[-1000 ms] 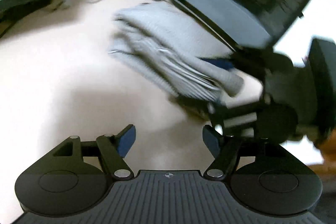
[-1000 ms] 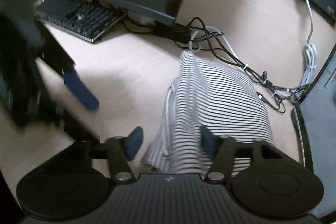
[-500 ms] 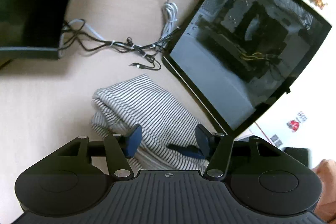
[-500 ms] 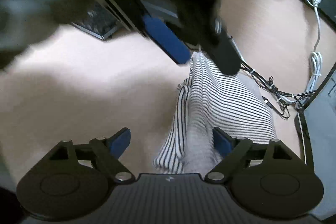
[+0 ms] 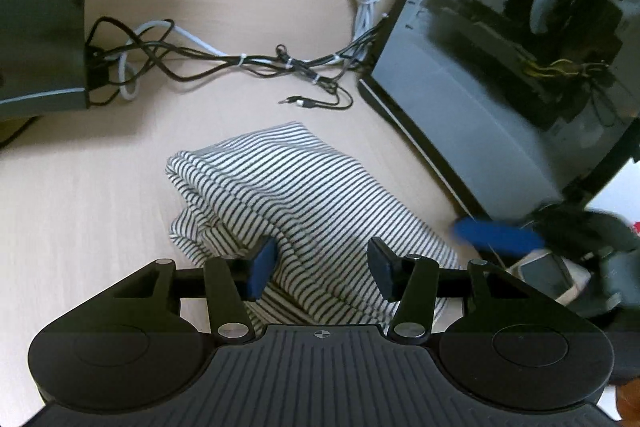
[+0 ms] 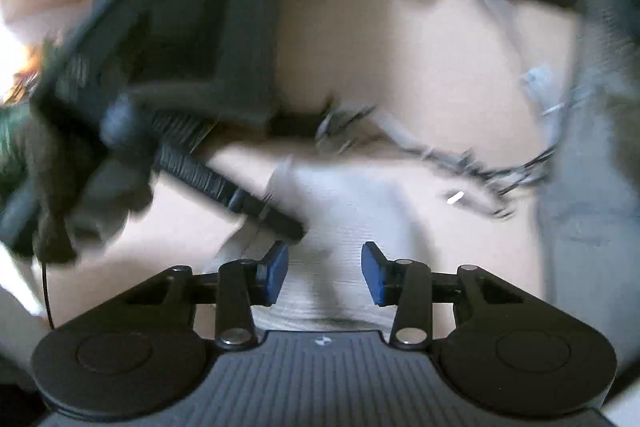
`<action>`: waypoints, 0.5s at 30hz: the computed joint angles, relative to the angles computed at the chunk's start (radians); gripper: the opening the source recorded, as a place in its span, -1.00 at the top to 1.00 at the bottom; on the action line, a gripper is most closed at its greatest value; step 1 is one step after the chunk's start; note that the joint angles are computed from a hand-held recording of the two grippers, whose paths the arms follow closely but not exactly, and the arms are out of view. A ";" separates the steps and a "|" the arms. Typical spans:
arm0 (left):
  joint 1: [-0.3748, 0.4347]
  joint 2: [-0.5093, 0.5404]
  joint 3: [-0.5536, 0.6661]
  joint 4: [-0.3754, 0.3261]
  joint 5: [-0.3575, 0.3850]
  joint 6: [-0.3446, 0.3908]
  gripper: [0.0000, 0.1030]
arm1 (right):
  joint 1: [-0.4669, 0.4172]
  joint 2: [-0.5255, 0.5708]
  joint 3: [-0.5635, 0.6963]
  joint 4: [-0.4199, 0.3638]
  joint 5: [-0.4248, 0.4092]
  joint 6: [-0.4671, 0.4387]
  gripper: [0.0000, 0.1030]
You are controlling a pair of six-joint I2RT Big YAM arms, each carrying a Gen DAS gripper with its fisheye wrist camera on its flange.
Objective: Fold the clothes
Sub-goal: 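Grasp the folded sweater edge with the right gripper and straighten the stack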
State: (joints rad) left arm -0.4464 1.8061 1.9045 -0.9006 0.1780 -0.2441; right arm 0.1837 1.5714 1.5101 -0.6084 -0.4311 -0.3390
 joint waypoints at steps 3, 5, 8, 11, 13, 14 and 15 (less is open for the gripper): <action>-0.002 0.008 0.001 -0.015 -0.026 -0.018 -0.06 | 0.019 0.017 -0.044 0.030 0.011 -0.067 0.14; -0.002 -0.002 -0.028 -0.002 -0.045 -0.029 0.03 | 0.006 0.024 -0.016 -0.008 -0.035 -0.074 0.14; -0.004 -0.016 -0.060 0.014 -0.067 -0.055 0.03 | -0.036 0.065 0.085 -0.071 -0.120 0.039 0.15; -0.009 -0.033 -0.094 0.030 -0.072 -0.085 0.05 | -0.062 0.119 0.179 -0.044 -0.144 0.224 0.00; -0.013 -0.045 -0.116 0.043 -0.075 -0.107 0.05 | -0.065 0.176 0.262 -0.040 -0.152 0.360 -0.32; -0.015 -0.050 -0.123 0.046 -0.079 -0.113 0.05 | -0.061 0.228 0.335 -0.060 -0.163 0.419 -0.37; -0.018 -0.054 -0.130 0.049 -0.083 -0.119 0.05 | -0.055 0.281 0.410 -0.081 -0.172 0.473 -0.37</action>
